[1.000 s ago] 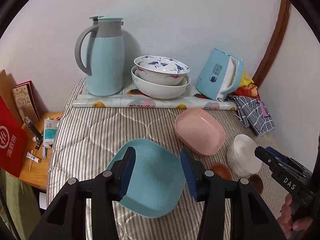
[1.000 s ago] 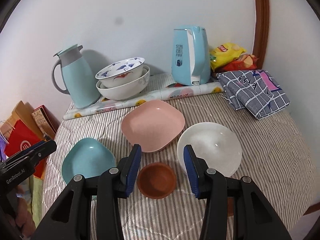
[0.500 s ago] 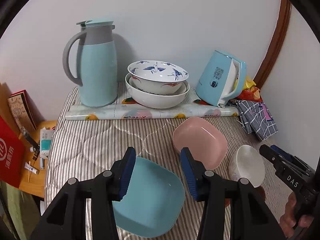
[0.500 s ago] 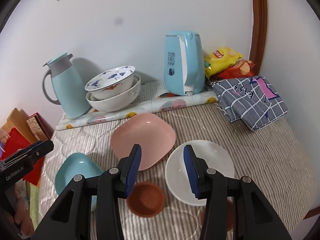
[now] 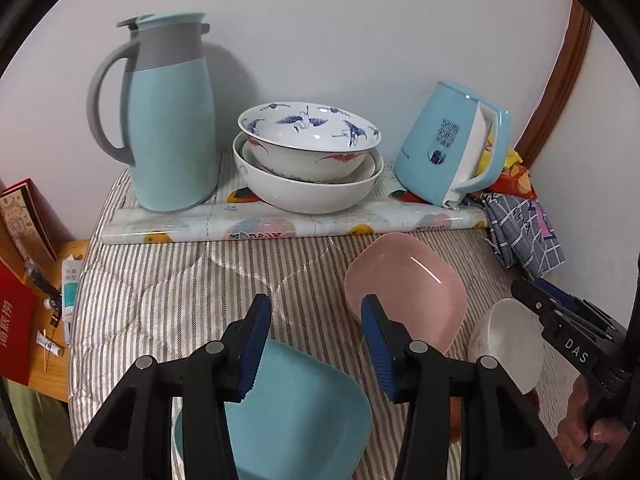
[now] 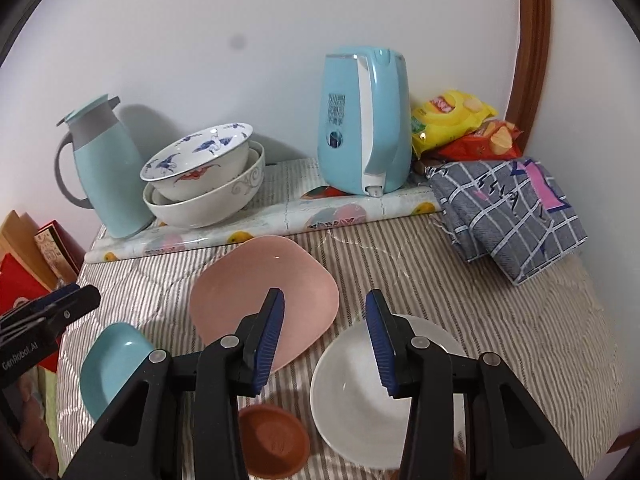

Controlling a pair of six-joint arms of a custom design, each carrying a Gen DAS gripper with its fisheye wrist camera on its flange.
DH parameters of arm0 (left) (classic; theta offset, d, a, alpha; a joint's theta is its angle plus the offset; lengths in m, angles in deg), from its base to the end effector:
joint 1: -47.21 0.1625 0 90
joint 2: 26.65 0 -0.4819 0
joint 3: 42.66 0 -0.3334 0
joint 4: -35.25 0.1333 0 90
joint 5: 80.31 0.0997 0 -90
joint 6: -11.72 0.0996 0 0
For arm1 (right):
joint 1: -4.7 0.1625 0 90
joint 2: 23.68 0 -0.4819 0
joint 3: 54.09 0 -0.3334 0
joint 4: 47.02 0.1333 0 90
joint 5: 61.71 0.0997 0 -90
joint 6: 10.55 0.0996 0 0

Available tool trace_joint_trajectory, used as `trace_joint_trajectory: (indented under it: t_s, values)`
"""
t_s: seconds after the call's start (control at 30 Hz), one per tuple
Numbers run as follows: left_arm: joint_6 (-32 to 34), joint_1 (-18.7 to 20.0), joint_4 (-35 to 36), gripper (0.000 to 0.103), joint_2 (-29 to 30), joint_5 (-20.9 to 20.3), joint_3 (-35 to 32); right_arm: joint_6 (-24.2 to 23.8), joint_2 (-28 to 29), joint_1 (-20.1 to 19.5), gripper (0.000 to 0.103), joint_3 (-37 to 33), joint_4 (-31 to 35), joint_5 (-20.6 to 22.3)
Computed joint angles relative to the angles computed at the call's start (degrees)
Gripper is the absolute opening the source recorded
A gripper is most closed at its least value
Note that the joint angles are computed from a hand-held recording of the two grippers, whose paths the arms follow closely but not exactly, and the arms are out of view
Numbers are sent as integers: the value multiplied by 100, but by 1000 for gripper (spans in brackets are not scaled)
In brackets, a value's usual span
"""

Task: Organize plates and bowls
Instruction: 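Move the left gripper to the rim of the pink square plate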

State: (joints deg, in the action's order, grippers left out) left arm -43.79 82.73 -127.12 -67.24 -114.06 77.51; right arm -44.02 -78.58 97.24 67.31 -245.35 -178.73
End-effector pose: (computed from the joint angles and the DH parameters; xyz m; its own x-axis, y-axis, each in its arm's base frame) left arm -0.2962 -0.4770 0.0807 -0.8002 -0.1847 -0.5706 0.2612 0.7491 -0.6088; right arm 0.1121 -0.5391 0.2514 -0.7354 -0.1910 0.6502 -0.5258 0.7661 -0.3696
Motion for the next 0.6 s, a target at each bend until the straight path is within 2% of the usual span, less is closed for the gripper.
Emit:
trace_joint_trajectory:
  t_s: [0.6]
  values:
    - [905,588,-460,45,552,-372,-587,-57,550,-261,36,-796,727,-189]
